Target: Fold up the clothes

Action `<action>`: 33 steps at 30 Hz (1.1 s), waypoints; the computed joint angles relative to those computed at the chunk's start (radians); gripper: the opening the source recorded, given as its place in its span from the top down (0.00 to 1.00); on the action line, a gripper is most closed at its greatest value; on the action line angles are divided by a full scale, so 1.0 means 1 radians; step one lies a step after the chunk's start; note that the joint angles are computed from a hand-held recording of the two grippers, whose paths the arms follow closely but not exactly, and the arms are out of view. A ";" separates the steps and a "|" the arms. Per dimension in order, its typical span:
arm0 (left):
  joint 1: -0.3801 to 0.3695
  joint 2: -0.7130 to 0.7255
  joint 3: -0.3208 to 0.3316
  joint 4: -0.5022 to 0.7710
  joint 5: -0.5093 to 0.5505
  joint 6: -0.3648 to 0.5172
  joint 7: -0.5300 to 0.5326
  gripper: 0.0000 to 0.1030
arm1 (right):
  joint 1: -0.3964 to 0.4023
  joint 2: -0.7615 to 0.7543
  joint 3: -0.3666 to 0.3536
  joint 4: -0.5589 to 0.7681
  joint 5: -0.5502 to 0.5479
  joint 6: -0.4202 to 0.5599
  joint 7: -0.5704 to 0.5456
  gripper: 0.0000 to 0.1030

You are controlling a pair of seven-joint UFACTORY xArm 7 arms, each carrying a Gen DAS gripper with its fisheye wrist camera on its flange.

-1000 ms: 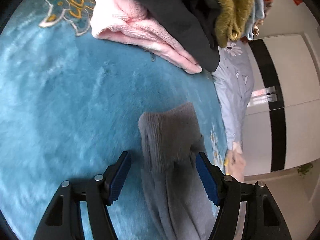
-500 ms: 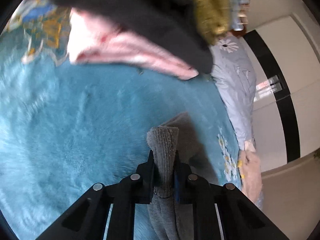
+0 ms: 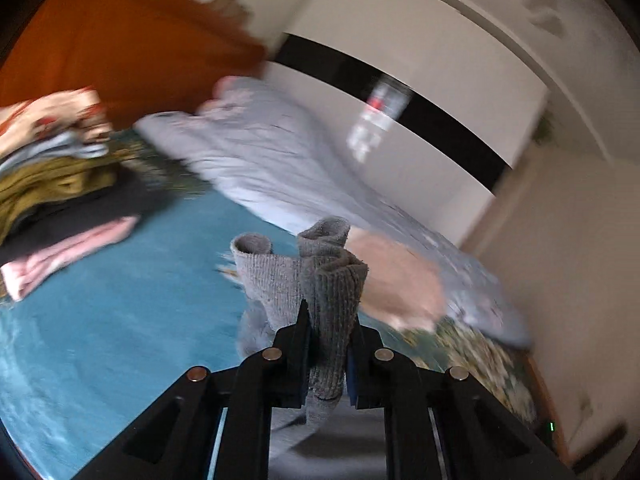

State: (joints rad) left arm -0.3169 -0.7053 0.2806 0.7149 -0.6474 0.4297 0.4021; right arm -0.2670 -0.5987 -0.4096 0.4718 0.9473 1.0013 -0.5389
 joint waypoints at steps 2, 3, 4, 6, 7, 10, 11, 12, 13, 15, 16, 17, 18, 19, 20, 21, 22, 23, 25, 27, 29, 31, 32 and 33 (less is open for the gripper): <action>-0.003 -0.017 -0.087 -0.041 0.029 -0.026 -0.023 0.86 | -0.001 -0.004 -0.004 -0.004 0.006 0.000 -0.010 0.58; -0.006 -0.021 -0.128 -0.064 0.044 -0.036 -0.047 0.86 | -0.001 -0.007 -0.007 -0.007 0.008 0.001 -0.015 0.58; -0.015 -0.017 -0.161 -0.082 0.055 -0.045 -0.075 0.86 | -0.002 -0.010 -0.008 -0.009 0.011 0.001 -0.019 0.58; -0.034 -0.007 -0.228 -0.123 0.082 -0.060 -0.139 0.86 | -0.004 -0.016 -0.013 -0.015 0.016 0.002 -0.029 0.58; -0.027 -0.013 -0.276 -0.150 0.112 -0.067 -0.180 0.86 | -0.004 -0.020 -0.012 -0.018 0.020 0.001 -0.031 0.58; -0.009 -0.016 -0.426 -0.207 0.199 -0.074 -0.312 0.86 | -0.006 -0.024 -0.019 -0.026 0.033 0.000 -0.040 0.58; -0.004 -0.012 -0.478 -0.219 0.228 -0.074 -0.358 0.86 | -0.006 -0.026 -0.022 -0.028 0.039 0.000 -0.045 0.58; 0.004 -0.005 -0.531 -0.225 0.258 -0.072 -0.404 0.86 | -0.006 -0.027 -0.025 -0.030 0.045 0.001 -0.050 0.58; 0.017 0.003 -0.576 -0.225 0.296 -0.070 -0.439 0.86 | -0.007 -0.028 -0.029 -0.032 0.051 0.002 -0.055 0.58; -0.003 0.007 -0.608 -0.226 0.333 -0.073 -0.472 0.86 | -0.010 -0.032 -0.036 -0.039 0.061 0.007 -0.071 0.58; -0.015 0.013 -0.622 -0.225 0.350 -0.077 -0.487 0.86 | -0.012 -0.033 -0.037 -0.041 0.065 0.008 -0.075 0.58; -0.036 0.027 -0.626 -0.223 0.362 -0.090 -0.490 0.86 | -0.015 -0.035 -0.036 -0.043 0.069 0.007 -0.079 0.58; -0.038 0.044 -0.642 -0.219 0.387 -0.097 -0.501 0.86 | -0.016 -0.037 -0.035 -0.046 0.072 0.005 -0.082 0.58; -0.035 0.058 -0.648 -0.214 0.410 -0.086 -0.513 0.86 | -0.018 -0.038 -0.033 -0.048 0.075 0.003 -0.083 0.58; -0.032 0.073 -0.653 -0.209 0.432 -0.075 -0.526 0.86 | -0.020 -0.041 -0.032 -0.050 0.078 0.001 -0.082 0.58; -0.029 0.089 -0.659 -0.204 0.455 -0.064 -0.539 0.86 | -0.020 -0.042 -0.031 -0.050 0.079 0.001 -0.082 0.58; -0.032 0.103 -0.658 -0.200 0.473 -0.053 -0.550 0.83 | -0.020 -0.040 -0.032 -0.048 0.079 0.003 -0.081 0.58; -0.059 0.106 -0.631 -0.206 0.467 -0.046 -0.547 0.81 | -0.020 -0.039 -0.032 -0.047 0.081 0.005 -0.081 0.58; -0.108 0.095 -0.589 -0.223 0.466 -0.044 -0.548 0.71 | -0.016 -0.033 -0.030 -0.046 0.091 0.002 -0.083 0.58; -0.201 0.083 -0.508 -0.235 0.434 -0.044 -0.511 0.53 | -0.030 -0.043 -0.039 -0.053 0.077 0.011 -0.087 0.58; -0.324 0.057 -0.391 -0.251 0.357 -0.064 -0.431 0.48 | -0.034 -0.048 -0.033 -0.056 0.076 0.005 -0.083 0.58; -0.413 0.008 -0.295 -0.272 0.269 -0.093 -0.364 0.44 | -0.035 -0.053 -0.029 -0.058 0.073 0.002 -0.079 0.58; -0.427 -0.015 -0.271 -0.281 0.231 -0.106 -0.347 0.41 | -0.034 -0.052 -0.033 -0.058 0.072 0.005 -0.080 0.58; -0.398 -0.020 -0.271 -0.282 0.227 -0.113 -0.372 0.40 | -0.033 -0.051 -0.037 -0.057 0.072 0.008 -0.081 0.58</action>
State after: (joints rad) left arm -0.7149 -0.7257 0.0101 0.4331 -0.4207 0.3164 0.0299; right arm -0.3001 -0.6497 -0.4465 0.4143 1.0194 1.0092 -0.6198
